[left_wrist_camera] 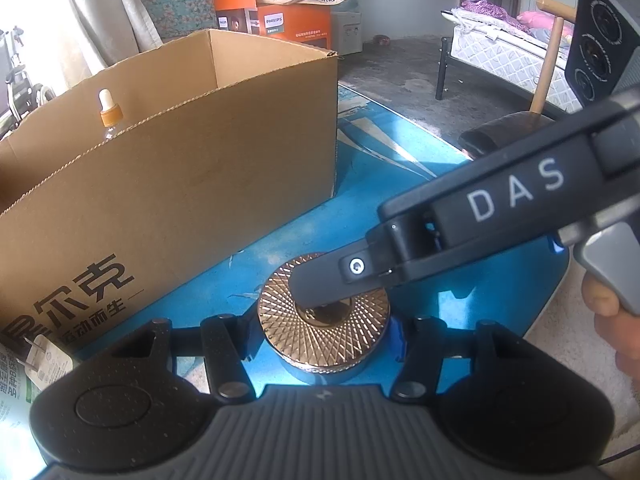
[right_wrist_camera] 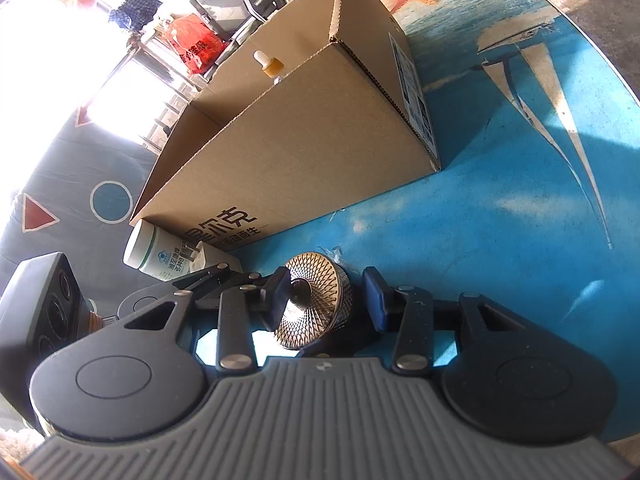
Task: Organize rigid objects
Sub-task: 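Lift the gold-lidded jar and carry it over the box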
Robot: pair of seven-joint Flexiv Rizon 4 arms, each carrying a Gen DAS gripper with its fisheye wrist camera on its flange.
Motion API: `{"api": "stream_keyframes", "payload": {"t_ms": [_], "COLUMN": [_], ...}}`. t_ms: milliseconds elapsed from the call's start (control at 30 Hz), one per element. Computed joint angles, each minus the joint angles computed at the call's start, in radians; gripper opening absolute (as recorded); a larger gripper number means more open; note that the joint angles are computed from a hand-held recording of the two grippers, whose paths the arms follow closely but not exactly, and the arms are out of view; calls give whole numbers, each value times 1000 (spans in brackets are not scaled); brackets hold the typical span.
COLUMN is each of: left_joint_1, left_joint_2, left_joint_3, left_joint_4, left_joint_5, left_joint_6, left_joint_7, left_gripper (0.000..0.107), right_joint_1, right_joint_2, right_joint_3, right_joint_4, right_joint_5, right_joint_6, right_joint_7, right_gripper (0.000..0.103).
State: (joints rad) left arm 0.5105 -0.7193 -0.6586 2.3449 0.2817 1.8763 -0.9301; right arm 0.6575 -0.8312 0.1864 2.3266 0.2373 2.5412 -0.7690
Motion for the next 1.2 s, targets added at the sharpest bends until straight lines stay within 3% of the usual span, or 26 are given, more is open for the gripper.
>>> {"api": "stream_keyframes", "payload": {"t_ms": [367,767,1033,1200], "left_joint_1": [-2,74,192,294], "left_joint_2": [10,38,105,154], "left_joint_3": [12,-33,-132,-266], "left_joint_4": [14,64,111,101], "left_joint_5": [26,89,157,169], "left_joint_6": [37,85,142,115], "left_joint_7": [-18,-57,-120,-189], "left_gripper": [58,58,58,58], "right_joint_1": [3,71,158,183], "right_joint_2": [4,62,170,283], "right_joint_3": [5,-9,-38,-78], "right_joint_4": [1,17,25,7], "right_joint_5": [1,80,185,220], "right_joint_6": [6,-7,-30,-100], "right_joint_7": [4,-43,-149,-281], "right_gripper": [41,41,41,41]}}
